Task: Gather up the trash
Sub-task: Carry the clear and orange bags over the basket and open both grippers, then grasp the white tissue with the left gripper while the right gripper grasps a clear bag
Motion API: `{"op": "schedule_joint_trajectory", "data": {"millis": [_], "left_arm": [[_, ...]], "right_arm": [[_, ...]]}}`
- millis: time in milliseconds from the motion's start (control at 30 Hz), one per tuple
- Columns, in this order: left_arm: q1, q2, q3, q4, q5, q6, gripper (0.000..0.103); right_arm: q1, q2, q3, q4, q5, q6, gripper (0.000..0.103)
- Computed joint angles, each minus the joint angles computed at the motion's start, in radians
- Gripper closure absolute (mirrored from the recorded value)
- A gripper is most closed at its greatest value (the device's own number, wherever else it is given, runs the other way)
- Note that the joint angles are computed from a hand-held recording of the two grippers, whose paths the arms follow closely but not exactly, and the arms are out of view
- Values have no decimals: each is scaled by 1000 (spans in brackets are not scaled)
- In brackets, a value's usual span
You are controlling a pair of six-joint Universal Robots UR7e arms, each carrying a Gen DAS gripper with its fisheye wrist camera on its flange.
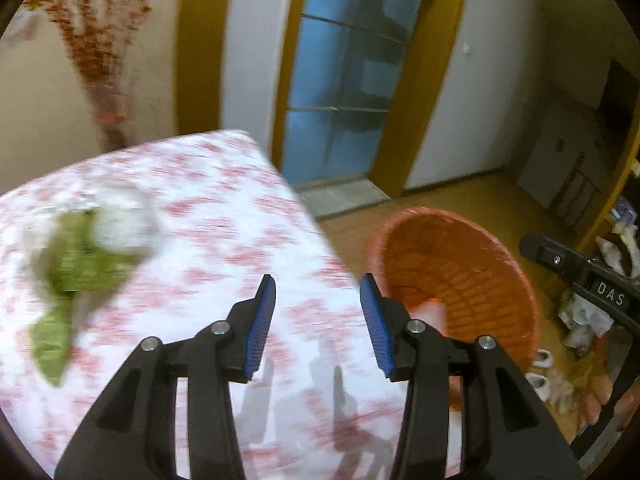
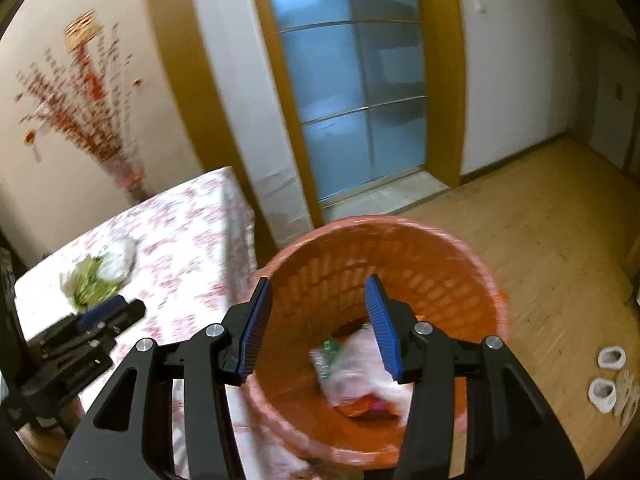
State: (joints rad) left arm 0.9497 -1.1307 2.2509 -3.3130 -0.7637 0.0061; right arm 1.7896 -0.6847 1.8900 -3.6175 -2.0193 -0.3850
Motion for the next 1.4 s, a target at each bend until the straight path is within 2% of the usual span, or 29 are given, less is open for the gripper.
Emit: {"op": "schedule_joint_trajectory", "data": {"millis": [167,267,467,533,700,933,1033,1067,1133,1200,1400], "left_arm": [[8,-133,89,-55,135,36,57],[34,-202,112,-73,191,59,55],[114,-329,128,-83,244,73,54],[145,-357,128,-94,246,85,54],[202,-392,116,-102,227,104,54],[261,-401,83,-76,142,119,51],[273,-385,71,-78,111,141,48],[273,-381,69,-77,108,144,48],[273,-371,63,-68,95,153,47],[274,-359,58,-65,84,158,45],[258,-329,47,-27,51,130,43]], "right_arm": [[48,64,-57,80,26,-7,54],[77,104,-101,140,52,-7,54],[138,210,-229,265,98,-25,55],[151,249,-286,314,110,-28,57],[170,376,-518,503,125,19,60],[181,558,-854,724,106,74,60],[186,614,-946,799,50,55,61],[187,629,-966,811,29,42,67],[182,631,-956,798,28,14,79],[180,609,-909,756,28,-7,83],[164,529,-779,655,34,19,87]]}}
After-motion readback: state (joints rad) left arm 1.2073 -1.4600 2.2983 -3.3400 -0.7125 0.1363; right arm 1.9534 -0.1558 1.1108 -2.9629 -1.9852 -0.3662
